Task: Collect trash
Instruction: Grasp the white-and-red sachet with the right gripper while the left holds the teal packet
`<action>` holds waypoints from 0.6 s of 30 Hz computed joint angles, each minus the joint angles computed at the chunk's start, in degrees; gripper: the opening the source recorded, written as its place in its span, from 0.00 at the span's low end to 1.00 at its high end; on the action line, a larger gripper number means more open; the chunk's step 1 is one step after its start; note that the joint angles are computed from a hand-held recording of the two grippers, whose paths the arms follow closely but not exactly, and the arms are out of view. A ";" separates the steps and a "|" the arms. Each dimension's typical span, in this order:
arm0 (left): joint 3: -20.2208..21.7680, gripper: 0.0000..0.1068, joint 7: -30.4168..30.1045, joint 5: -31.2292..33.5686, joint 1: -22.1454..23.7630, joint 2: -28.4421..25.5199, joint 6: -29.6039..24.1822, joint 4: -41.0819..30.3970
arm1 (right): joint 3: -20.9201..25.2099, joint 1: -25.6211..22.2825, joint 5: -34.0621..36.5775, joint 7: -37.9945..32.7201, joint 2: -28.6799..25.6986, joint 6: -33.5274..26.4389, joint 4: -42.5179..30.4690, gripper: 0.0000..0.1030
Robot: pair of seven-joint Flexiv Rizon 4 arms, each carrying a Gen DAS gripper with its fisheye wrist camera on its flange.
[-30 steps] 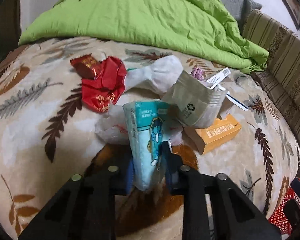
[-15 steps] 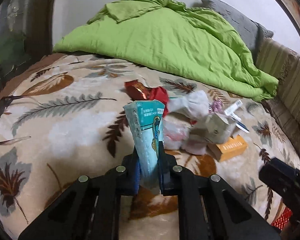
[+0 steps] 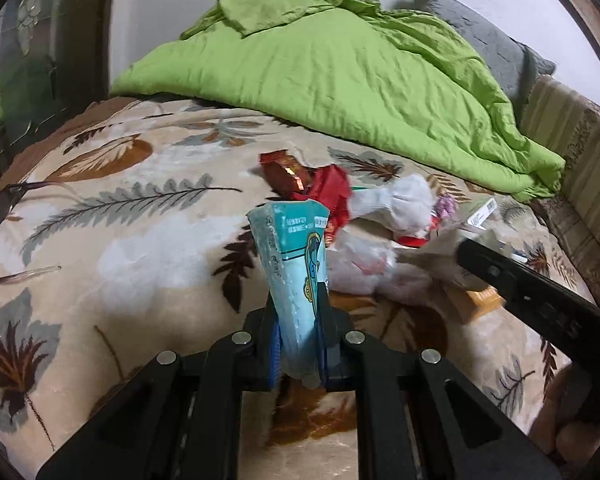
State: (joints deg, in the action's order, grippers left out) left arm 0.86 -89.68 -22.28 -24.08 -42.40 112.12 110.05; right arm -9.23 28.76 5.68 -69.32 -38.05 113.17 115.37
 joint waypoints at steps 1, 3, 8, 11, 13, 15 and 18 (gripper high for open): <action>-0.16 0.13 0.30 0.54 0.00 -0.03 0.24 -0.05 | 0.38 -0.34 0.18 -0.58 0.57 1.96 1.57 0.42; -1.29 0.13 0.97 2.31 0.77 0.08 0.79 0.08 | 4.13 -3.76 -0.53 -1.15 1.74 6.60 4.59 0.42; -3.86 0.13 2.73 5.85 1.89 0.91 1.08 1.13 | 8.51 -7.05 -0.22 -3.94 4.13 14.49 12.75 0.42; -5.85 0.13 2.87 7.96 2.84 1.38 0.55 1.97 | 8.77 -6.48 2.43 -5.48 4.69 16.98 15.60 0.42; -7.09 0.13 2.93 9.28 3.54 1.40 -0.12 2.16 | 10.03 -7.95 2.13 -4.82 4.75 17.86 16.22 0.42; -5.19 0.13 3.66 8.68 1.45 1.06 -1.17 1.47 | 10.48 -8.84 1.39 -4.25 4.56 17.03 15.77 0.42; -4.58 0.13 4.15 8.50 0.86 0.47 -2.28 0.76 | 10.04 -8.14 1.35 -4.86 4.39 16.05 15.46 0.42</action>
State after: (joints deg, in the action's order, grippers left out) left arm -3.72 -85.53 -13.78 -23.22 -41.93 109.84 110.81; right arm 0.81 20.62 7.03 -74.18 -33.65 129.22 130.83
